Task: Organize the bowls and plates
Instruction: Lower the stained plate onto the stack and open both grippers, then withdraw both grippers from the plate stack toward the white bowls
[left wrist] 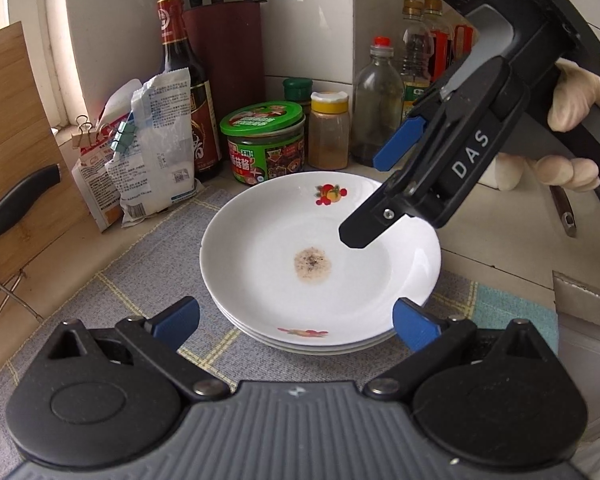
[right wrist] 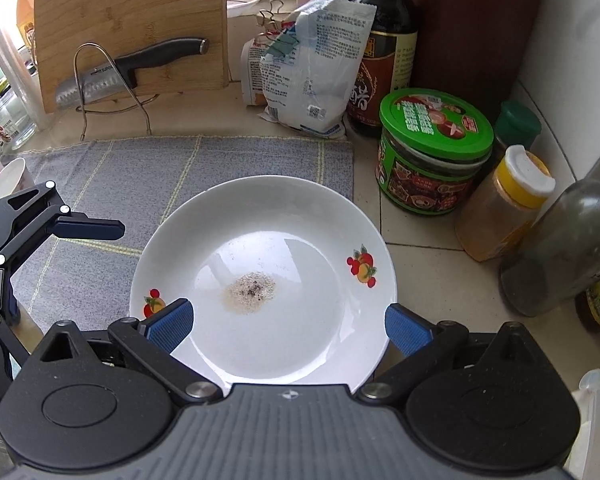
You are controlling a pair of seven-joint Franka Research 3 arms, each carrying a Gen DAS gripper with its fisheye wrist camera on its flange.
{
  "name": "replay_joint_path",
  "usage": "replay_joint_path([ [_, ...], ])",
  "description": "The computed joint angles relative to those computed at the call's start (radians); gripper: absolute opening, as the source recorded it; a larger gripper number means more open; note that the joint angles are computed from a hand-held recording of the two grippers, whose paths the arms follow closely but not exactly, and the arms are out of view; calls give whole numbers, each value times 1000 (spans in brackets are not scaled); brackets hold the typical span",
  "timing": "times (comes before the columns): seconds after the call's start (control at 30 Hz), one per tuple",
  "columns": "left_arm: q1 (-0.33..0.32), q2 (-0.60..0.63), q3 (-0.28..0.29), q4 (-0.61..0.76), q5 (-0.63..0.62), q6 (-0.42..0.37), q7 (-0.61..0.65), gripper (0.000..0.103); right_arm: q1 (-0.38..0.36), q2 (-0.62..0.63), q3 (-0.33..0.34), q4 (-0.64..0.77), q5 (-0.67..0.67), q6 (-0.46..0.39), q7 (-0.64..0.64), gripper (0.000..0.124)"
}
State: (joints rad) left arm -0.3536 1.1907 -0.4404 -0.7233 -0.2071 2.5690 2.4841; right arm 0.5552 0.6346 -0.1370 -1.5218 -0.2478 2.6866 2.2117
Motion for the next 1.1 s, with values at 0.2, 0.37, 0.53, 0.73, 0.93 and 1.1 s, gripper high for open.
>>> replay_joint_path([
  [0.2, 65, -130, -14, -256, -12, 175, -70, 102, 82, 6, -80, -26, -98, 102, 69, 103],
  [0.37, 95, -223, 11, -430, 24, 321, -204, 102, 161, 54, -155, 29, -210, 94, 135, 103],
  [0.53, 79, -317, 106, -566, 58, 427, -397, 102, 156, 100, -135, 90, -240, 123, 111, 103],
  [0.73, 133, -412, 114, -730, 93, 538, -506, 102, 170, 173, -125, 181, -184, 154, 80, 103],
  [0.93, 330, -452, -48, -851, 164, 567, -471, 102, 218, 243, -134, 292, -150, 95, 94, 103],
  [1.1, 548, -487, -214, -960, 242, 539, -408, 102, 243, 336, -103, 467, -133, -16, 110, 103],
])
